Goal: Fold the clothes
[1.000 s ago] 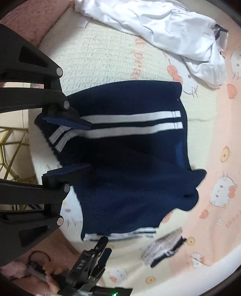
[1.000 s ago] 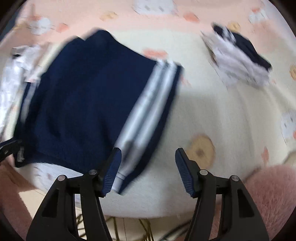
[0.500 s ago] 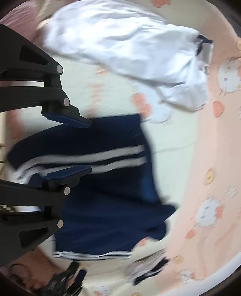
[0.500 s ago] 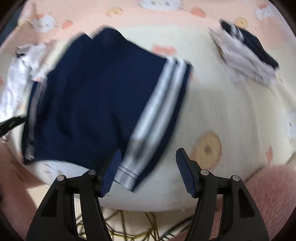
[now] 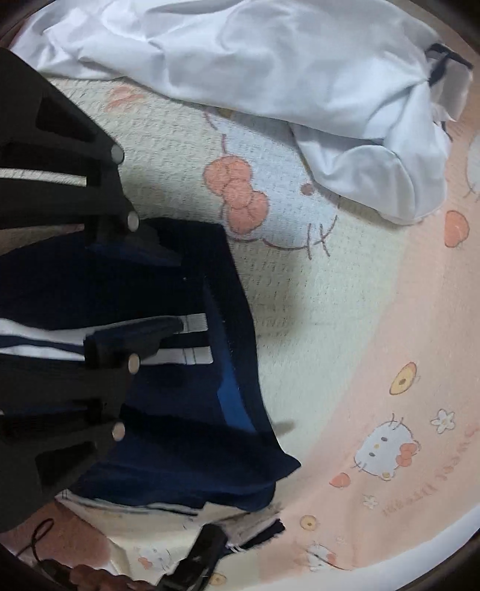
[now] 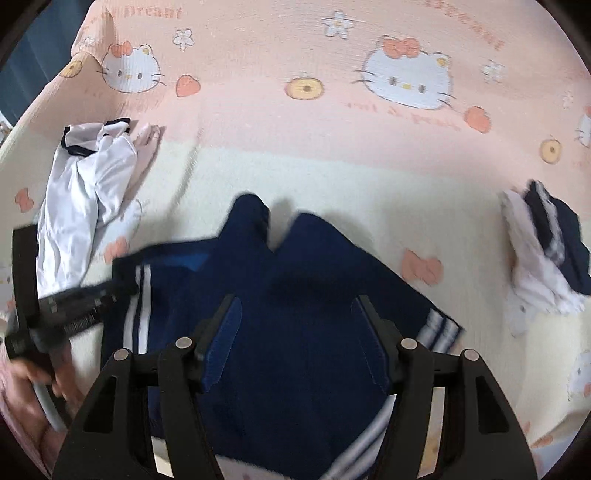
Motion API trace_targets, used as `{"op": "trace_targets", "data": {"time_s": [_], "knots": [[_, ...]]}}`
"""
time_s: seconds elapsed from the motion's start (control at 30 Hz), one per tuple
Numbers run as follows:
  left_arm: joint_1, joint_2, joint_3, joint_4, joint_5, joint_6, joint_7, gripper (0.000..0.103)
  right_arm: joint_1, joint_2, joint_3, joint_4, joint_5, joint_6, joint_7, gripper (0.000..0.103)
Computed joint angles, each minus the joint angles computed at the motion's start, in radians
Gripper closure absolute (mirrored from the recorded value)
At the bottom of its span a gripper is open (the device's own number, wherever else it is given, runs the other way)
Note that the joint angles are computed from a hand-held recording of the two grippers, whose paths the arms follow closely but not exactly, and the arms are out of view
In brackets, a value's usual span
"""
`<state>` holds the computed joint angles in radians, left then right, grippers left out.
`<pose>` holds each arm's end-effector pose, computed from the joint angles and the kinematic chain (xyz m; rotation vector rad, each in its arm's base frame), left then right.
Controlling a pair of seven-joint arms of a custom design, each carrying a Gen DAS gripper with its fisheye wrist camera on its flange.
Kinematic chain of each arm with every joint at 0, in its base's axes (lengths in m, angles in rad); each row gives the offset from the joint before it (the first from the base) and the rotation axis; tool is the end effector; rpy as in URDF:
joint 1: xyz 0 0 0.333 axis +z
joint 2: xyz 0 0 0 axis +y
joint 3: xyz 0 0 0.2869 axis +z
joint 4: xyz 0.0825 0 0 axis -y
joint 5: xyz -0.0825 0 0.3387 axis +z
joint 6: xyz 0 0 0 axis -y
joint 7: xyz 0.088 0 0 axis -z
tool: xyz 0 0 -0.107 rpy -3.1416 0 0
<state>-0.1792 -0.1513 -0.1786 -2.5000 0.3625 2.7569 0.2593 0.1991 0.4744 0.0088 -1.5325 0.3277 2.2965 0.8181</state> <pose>0.4246 -0.1749 0.3834 -2.5689 1.2886 -0.5943 0.6462 0.1425 0.4059 -2.5396 1.0658 -0.1576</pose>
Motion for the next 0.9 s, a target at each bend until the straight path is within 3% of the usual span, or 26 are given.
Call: {"op": "trace_targets", "data": {"time_s": [0.17,0.27,0.37,0.43,0.5,0.57,0.63,0.7,0.83,0.9], "knots": [[0.029,-0.011,-0.012,-0.038,0.094,0.042,-0.090,0.103,0.031,0.099,-0.005,0.091,-0.047,-0.029,0.030,0.039],[0.053,-0.031,-0.020,-0.048,0.156,0.067,-0.170,0.103,0.039,0.121,0.000,0.091,-0.047,-0.018,0.034,0.039],[0.033,-0.061,0.013,-0.090,0.097,0.132,-0.157,0.101,0.047,0.115,-0.001,0.070,-0.049,0.013,0.033,0.039],[0.010,-0.049,0.024,-0.080,0.045,0.115,-0.123,0.091,0.047,0.107,-0.001,0.057,-0.051,0.025,0.026,0.039],[-0.009,-0.027,0.020,-0.044,0.016,0.061,-0.065,0.043,0.052,0.104,-0.005,0.048,-0.059,0.031,0.028,0.039],[-0.002,0.002,-0.003,0.003,0.050,0.023,-0.060,0.043,0.054,0.111,-0.011,0.055,-0.066,0.027,0.040,0.039],[0.008,0.021,-0.029,0.056,0.126,-0.045,-0.083,0.048,0.050,0.119,-0.011,0.071,-0.061,0.013,0.057,0.039],[-0.001,0.051,-0.033,0.096,0.133,-0.098,-0.062,0.074,0.042,0.127,-0.008,0.092,-0.050,-0.005,0.072,0.039],[-0.011,0.095,-0.027,0.121,0.103,-0.104,-0.028,0.083,0.038,0.151,-0.008,0.136,-0.045,-0.011,0.092,0.039],[-0.012,0.106,-0.029,0.133,0.116,-0.113,-0.037,0.103,0.042,0.168,-0.010,0.160,-0.051,-0.015,0.106,0.039]]}}
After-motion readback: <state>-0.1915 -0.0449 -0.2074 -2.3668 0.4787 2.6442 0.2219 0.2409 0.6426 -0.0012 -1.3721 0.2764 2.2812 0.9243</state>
